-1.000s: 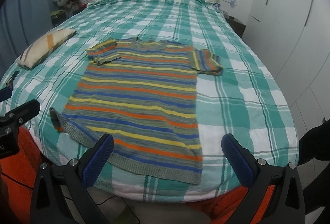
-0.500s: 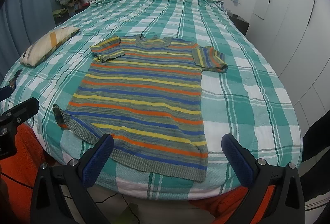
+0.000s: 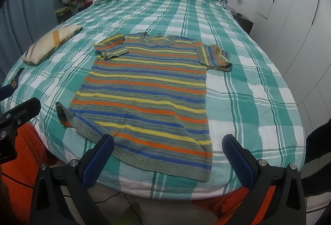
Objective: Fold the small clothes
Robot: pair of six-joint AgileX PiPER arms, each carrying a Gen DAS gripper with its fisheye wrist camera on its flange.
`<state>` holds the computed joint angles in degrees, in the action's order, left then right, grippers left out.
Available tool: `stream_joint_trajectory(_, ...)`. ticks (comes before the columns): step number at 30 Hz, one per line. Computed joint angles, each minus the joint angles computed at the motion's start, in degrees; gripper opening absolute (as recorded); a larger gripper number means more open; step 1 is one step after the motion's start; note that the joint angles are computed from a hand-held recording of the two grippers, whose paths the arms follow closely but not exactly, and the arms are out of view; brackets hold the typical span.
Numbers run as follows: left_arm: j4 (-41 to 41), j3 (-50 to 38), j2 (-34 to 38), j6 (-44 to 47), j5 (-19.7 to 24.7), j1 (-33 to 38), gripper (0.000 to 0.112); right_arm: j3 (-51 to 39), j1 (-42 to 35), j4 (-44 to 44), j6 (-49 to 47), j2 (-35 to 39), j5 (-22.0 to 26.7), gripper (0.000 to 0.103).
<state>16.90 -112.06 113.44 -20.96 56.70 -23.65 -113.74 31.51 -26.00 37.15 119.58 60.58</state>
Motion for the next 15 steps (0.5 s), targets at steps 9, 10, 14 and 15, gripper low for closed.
stream_joint_trajectory(9, -0.2, 0.0, -0.1, 0.2, 0.1, 0.1, 0.102, 0.5, -0.3, 0.5, -0.2, -0.2, -0.2, 0.103)
stream_joint_trajectory(10, -0.1, 0.0, -0.1, 0.2, 0.2, 0.1, 0.102, 0.6, -0.3, 0.6, -0.2, -0.2, -0.3, 0.103)
stream_joint_trajectory(14, -0.1, -0.2, 0.0, 0.0, 0.3, 0.0, 0.102, 0.8, -0.3, 0.6, -0.1, -0.3, -0.4, 0.103)
stream_joint_trajectory(15, -0.1, -0.1, 0.0, 0.0, 0.2, 0.0, 0.102, 0.8, -0.3, 0.6, -0.1, -0.3, -0.4, 0.103)
